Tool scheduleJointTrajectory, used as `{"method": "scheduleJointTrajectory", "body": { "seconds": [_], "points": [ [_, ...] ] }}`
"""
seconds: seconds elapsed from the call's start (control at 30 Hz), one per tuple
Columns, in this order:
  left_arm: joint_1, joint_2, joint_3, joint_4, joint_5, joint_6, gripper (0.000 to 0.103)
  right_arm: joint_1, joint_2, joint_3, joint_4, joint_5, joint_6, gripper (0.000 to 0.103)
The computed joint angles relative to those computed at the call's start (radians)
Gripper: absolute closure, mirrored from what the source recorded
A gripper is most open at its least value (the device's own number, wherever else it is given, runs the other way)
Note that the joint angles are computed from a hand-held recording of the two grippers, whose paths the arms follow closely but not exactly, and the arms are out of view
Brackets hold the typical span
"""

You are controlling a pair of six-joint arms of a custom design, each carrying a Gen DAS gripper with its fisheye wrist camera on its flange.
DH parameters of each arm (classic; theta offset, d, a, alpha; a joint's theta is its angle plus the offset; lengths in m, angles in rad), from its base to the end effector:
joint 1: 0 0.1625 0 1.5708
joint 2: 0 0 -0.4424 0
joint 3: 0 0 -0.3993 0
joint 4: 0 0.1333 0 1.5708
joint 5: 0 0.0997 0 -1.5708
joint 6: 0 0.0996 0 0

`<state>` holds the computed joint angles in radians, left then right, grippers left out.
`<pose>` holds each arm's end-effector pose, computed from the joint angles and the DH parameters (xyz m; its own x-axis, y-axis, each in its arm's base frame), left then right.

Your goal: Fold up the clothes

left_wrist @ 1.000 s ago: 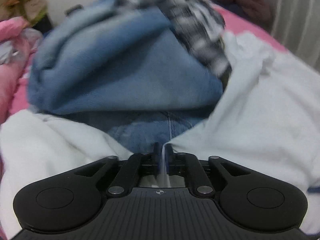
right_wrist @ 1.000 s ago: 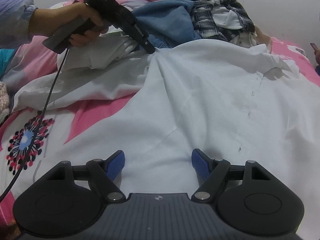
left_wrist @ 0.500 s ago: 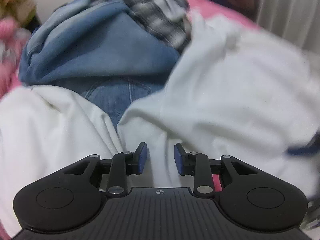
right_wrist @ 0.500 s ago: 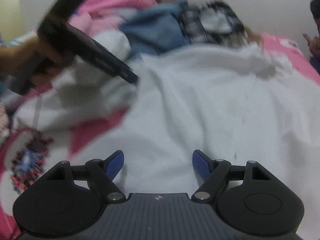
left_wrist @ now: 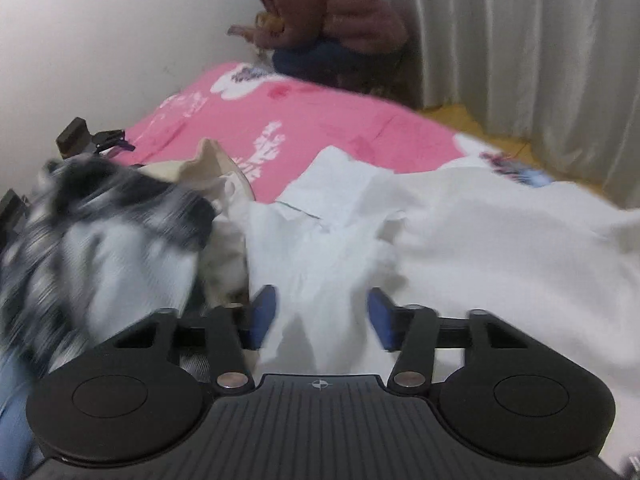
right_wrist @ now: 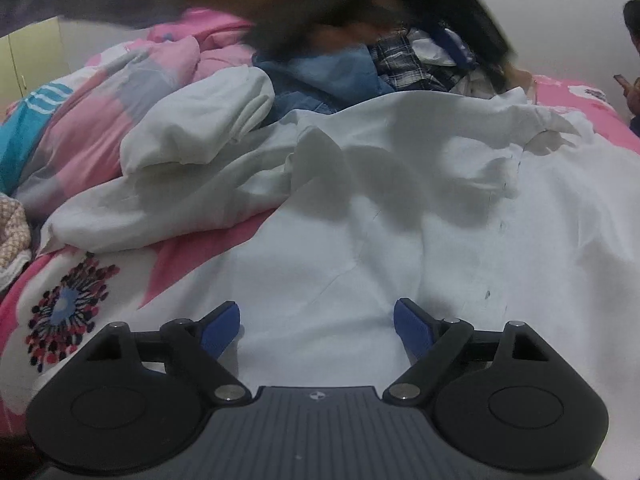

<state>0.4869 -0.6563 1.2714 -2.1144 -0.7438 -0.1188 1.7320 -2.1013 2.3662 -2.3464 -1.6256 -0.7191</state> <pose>-0.5849 -0.5434 0.1276 -0.3729 0.5633 -0.7373 0.8433 0.5372 -0.0161 0.1739 -0.2727 0.4015 -0.6525 -0.6679 0.3579 -0.7574 0.5597 -0.3363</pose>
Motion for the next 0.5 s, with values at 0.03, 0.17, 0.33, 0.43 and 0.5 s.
{"method": "scheduleJointTrajectory", "body": {
  "seconds": [0.03,0.17,0.33,0.43,0.5],
  "points": [
    [0.011,0.036,-0.043,0.027,0.016,-0.009,0.058,-0.006,-0.002,-0.003,0.009,0.009,0.001,0.016],
    [0.042,0.070,-0.115,-0.005,0.016,-0.136,0.048,-0.036,-0.018,-0.010,0.043,0.049,0.001,0.016],
    [0.061,0.049,-0.094,-0.141,-0.009,-0.159,0.047,-0.053,-0.021,-0.011,0.055,0.076,0.008,0.016],
    [0.080,0.086,-0.161,-0.034,-0.019,-0.173,0.049,-0.058,-0.022,-0.012,0.061,0.083,0.004,0.014],
    [0.085,0.112,-0.190,-0.002,-0.005,-0.193,0.055,-0.055,-0.021,-0.010,0.061,0.081,0.000,0.012]
  ]
}}
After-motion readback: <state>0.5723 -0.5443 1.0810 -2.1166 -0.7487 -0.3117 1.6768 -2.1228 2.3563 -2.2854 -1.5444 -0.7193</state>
